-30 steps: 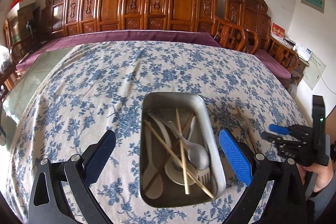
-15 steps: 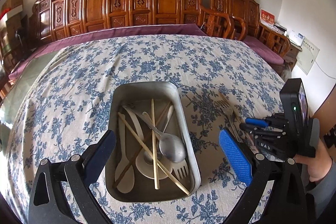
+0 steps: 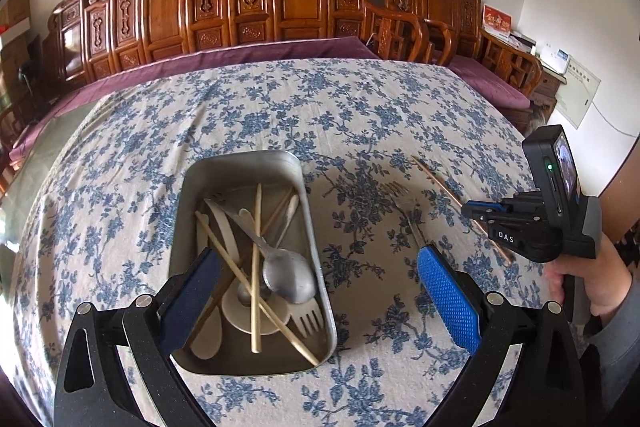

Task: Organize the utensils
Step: 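Grasp the wooden chopstick with the right tool while the left tool grasps the metal fork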

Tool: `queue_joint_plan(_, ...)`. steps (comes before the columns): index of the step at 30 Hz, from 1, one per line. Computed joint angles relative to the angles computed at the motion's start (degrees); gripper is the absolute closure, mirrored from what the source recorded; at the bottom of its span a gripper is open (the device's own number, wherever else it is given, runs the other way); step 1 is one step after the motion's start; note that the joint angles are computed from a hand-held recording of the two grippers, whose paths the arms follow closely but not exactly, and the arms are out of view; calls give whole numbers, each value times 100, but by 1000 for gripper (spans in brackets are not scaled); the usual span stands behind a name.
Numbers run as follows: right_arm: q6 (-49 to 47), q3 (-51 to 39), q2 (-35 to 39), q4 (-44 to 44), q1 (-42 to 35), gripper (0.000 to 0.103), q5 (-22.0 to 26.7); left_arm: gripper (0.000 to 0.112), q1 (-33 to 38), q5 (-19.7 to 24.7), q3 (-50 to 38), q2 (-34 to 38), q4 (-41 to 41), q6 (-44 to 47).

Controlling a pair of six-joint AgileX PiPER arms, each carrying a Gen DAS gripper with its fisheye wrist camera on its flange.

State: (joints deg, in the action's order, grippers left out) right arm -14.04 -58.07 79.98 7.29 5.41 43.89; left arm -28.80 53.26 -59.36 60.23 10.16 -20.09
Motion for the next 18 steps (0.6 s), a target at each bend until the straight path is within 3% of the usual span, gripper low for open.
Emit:
queue_joint_plan(10,-1000,-220,-81,1019,-739,97,287,17,-912,-122,-351,843,428,-844)
queue_joint_plan(16,-1446,-200,-109,1448,-1096,97,452,17,-1263,-334,-701,1623,401,-885)
queue_joint_plan(18,-1573,-209,-81,1588,-1202,97,512,23,-1262,-462,-814,1901,221,-753)
